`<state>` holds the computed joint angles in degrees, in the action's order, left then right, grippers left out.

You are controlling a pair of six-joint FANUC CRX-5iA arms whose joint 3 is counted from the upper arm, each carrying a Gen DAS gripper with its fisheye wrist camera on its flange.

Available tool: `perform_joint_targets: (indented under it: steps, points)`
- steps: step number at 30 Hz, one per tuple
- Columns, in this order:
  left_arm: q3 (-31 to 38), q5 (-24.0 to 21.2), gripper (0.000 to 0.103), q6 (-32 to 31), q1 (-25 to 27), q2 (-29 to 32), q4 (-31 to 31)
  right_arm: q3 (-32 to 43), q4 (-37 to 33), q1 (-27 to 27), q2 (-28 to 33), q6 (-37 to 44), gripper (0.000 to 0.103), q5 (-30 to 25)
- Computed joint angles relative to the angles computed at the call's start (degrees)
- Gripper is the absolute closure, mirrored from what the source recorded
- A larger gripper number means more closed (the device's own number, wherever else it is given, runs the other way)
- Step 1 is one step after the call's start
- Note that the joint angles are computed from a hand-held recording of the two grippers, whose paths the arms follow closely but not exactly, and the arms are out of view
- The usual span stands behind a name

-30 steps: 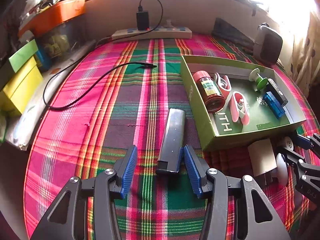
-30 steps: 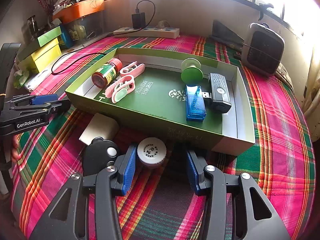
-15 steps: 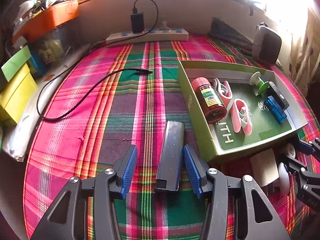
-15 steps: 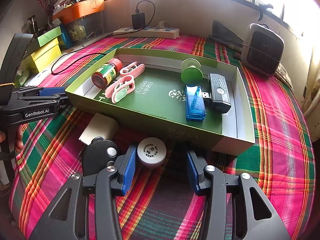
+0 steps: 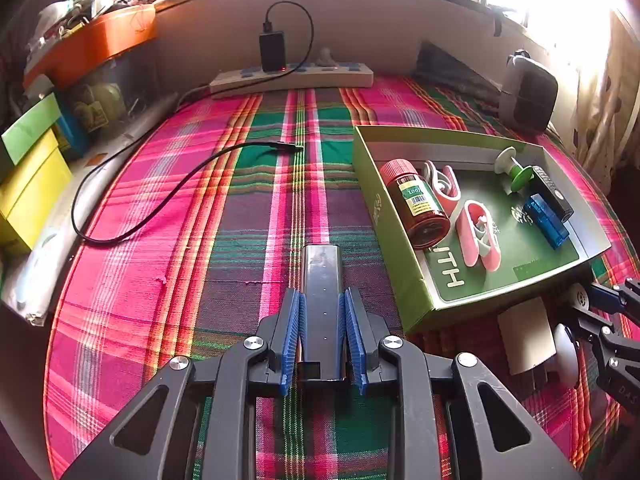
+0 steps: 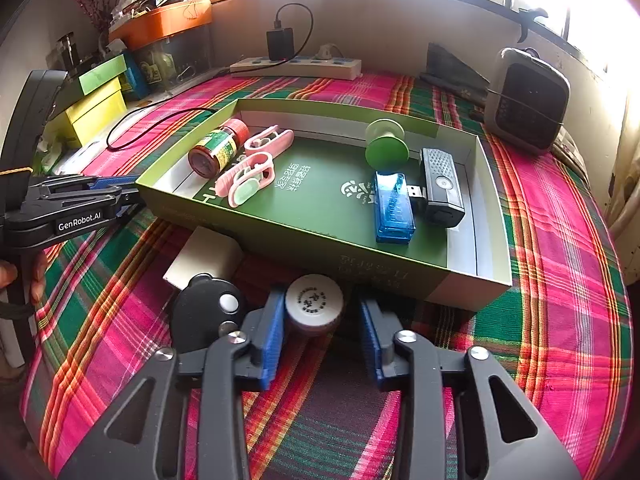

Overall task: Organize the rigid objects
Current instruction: 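Close the left tool on the black lighter while the right tool closes on the white container, then carry the lighter in the left tool while the right tool carries the white container into the box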

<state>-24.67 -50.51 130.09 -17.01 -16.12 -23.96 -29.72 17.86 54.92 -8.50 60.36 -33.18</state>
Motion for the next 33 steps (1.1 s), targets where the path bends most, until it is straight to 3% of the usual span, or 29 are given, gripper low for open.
perform_joint_targets:
  steps: [1,33]
  points:
    - [0.0,0.1,0.081,0.0,0.1,0.0,0.1,0.0,-0.3,-0.1,0.0,0.2,0.074,0.1]
    - [-0.9,0.1,0.081,0.7,0.6,-1.4,0.3,-0.7,0.1,-0.1,-0.6,-0.2,0.074,0.8]
